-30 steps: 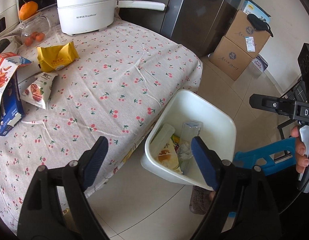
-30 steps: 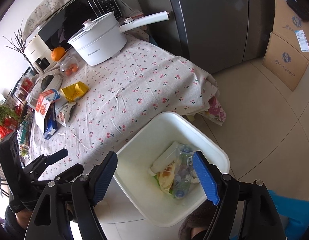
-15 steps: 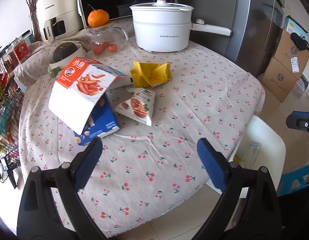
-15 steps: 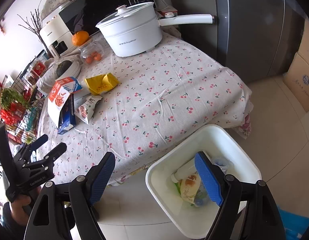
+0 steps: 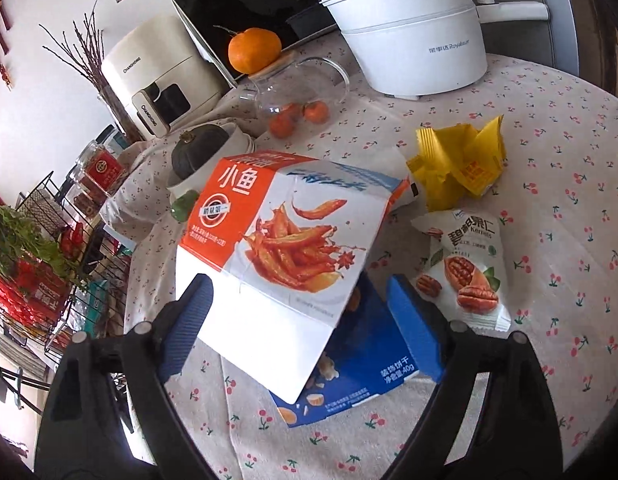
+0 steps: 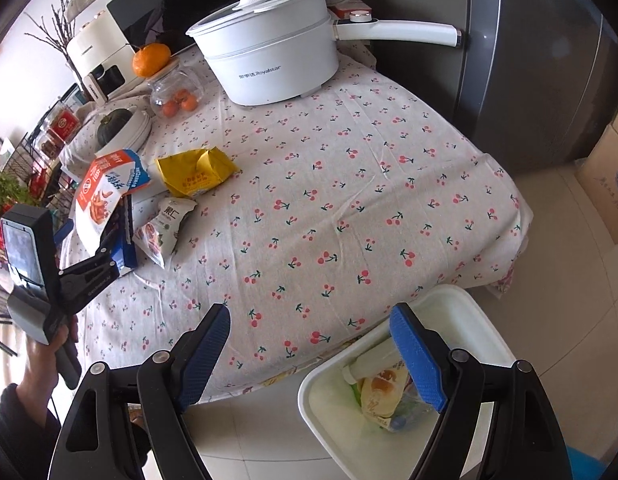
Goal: Collect trash
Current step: 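Move both open grippers toward the orange snack box and kernels pouch, then grasp the orange fish-snack box with the left gripper while the right grasps the white kernels pouch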
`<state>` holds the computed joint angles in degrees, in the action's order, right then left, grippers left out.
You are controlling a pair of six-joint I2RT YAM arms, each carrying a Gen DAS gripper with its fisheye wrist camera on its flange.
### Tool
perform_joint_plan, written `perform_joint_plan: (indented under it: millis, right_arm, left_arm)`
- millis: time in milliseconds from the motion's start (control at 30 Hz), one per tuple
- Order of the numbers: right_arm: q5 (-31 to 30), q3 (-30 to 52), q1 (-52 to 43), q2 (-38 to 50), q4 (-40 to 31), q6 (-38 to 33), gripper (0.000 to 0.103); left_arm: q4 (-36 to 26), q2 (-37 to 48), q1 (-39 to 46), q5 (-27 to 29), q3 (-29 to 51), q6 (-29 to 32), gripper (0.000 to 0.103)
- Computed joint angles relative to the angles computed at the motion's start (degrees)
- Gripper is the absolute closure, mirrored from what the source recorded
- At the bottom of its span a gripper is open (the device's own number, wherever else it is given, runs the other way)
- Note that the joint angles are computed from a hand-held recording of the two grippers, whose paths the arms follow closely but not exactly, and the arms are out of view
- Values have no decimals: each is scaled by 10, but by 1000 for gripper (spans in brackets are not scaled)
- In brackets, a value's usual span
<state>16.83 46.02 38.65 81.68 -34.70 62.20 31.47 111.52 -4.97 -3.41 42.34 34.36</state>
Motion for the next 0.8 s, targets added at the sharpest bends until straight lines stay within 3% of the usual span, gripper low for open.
perform_joint_plan:
  millis: [167,400,600,800]
  right_arm:
    - [-25,5,-17,24,25,-3,20]
    - [-25,33,-2,69,32,1,19]
    - [-6,70,17,114,30,6,19]
    - [-7,120,23,186,58,3,19]
  left_arm:
    - [74,28,-16,-45,-7,11,29]
    - [34,21,-1,-60,17,-17,77]
    - [-44,-53,62,41,21,-66,100]
    - [-199,-104,148,187,59,-109,101]
